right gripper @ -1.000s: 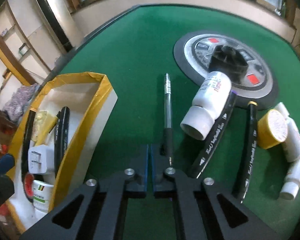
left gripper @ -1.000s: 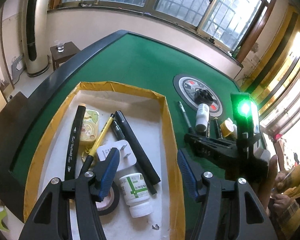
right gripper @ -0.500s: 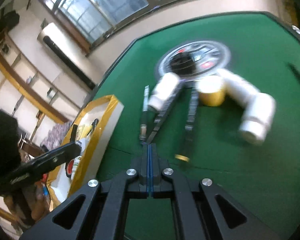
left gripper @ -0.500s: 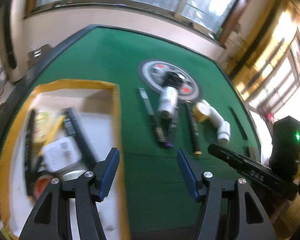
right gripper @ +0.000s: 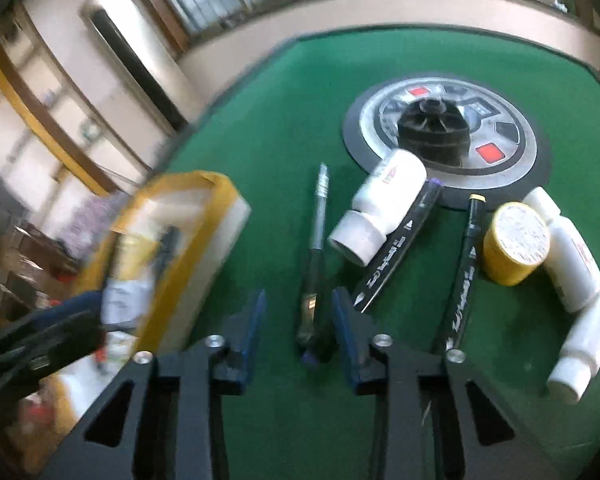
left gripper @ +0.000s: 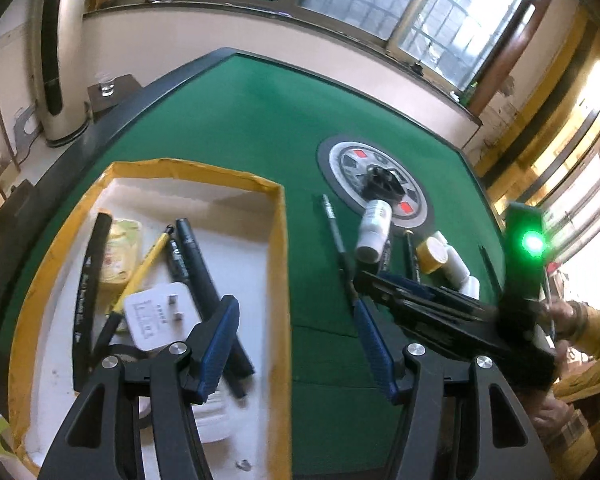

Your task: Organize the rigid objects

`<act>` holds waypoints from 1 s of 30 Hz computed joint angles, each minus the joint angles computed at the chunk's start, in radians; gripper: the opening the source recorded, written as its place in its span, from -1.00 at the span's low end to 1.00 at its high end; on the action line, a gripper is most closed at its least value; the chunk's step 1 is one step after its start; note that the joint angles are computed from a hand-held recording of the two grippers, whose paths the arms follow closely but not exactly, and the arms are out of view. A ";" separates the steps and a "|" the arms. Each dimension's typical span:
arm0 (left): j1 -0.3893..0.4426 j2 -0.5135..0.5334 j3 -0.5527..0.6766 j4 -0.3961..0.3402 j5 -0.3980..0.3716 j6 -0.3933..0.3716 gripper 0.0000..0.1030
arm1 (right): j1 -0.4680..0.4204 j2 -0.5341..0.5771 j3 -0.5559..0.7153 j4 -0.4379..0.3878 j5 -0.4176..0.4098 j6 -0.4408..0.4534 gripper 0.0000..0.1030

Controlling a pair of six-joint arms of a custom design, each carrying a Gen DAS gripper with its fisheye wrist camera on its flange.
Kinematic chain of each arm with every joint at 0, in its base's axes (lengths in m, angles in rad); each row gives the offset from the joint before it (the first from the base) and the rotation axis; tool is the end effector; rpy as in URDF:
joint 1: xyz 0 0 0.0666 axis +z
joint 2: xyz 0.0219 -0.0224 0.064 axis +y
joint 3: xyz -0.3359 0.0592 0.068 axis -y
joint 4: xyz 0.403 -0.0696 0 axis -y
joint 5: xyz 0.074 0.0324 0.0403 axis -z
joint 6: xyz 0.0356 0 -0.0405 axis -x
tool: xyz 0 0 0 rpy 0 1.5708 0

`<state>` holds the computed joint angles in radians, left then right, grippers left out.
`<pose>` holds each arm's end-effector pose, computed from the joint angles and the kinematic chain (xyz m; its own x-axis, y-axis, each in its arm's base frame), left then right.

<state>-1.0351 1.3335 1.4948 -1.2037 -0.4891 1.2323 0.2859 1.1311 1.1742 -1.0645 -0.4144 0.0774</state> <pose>0.2487 -0.3870 0.4466 -0.7484 -0.3705 -0.5501 -0.2039 0.9178 -0.3408 0.3785 0.1258 0.3899 -0.7802 -0.3031 -0.5472 -0.5218 0.7979 0.3020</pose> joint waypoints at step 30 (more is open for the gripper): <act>-0.011 0.332 0.312 0.034 0.190 -0.225 0.23 | -0.554 -0.195 -0.150 -0.057 -0.090 0.098 -0.77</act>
